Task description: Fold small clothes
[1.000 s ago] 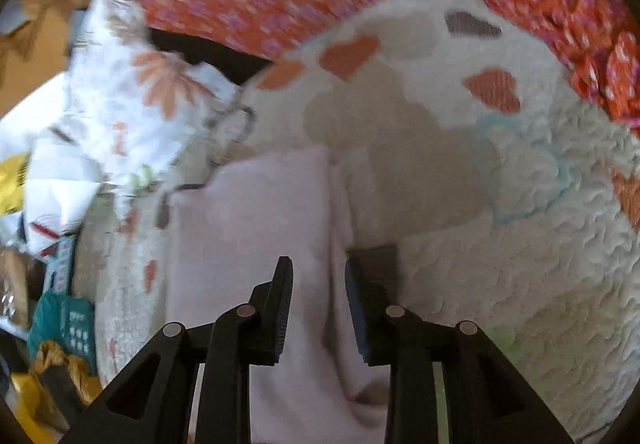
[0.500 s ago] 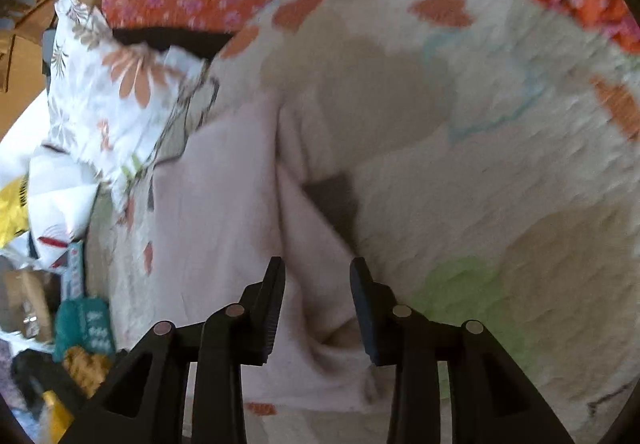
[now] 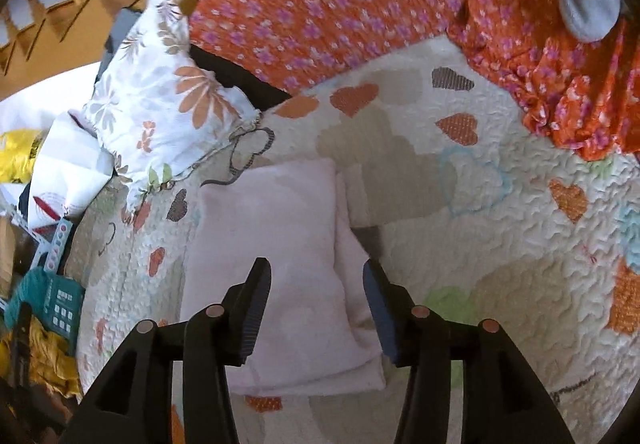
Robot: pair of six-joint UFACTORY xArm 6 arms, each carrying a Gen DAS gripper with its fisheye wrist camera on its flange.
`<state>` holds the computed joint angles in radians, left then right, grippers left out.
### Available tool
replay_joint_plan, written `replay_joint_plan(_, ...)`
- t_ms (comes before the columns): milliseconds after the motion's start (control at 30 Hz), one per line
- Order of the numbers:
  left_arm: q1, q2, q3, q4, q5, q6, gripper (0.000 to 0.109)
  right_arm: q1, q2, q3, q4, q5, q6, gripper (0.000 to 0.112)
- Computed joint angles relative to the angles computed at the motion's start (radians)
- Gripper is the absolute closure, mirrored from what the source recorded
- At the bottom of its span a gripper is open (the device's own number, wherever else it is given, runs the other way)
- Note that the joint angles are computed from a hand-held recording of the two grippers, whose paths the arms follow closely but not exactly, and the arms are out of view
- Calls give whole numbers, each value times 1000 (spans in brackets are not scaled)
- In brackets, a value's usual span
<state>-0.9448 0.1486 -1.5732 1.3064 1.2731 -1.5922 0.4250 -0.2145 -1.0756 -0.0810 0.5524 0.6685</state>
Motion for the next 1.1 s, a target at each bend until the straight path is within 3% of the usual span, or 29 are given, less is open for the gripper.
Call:
replay_joint_plan(167,84,-18,40,-202,-328,100,6,42,-10,14,-77,14,39,56)
replay_joint_plan(233,107,10,22,-305,-376,188,6,51,9,1,-87,22,28,55)
replay_joint_plan(367,123,63,-12,-407,-382,259,6,52,35,-10,-70,26,4,55)
replay_joint_plan(600,123,138,-79,-521,-281,334,6,52,107,-47,-34,47,-15,55)
replay_joint_plan(1100,150,169,-66,-667,-288,428,6,91,165,-96,-91,78,-28,52)
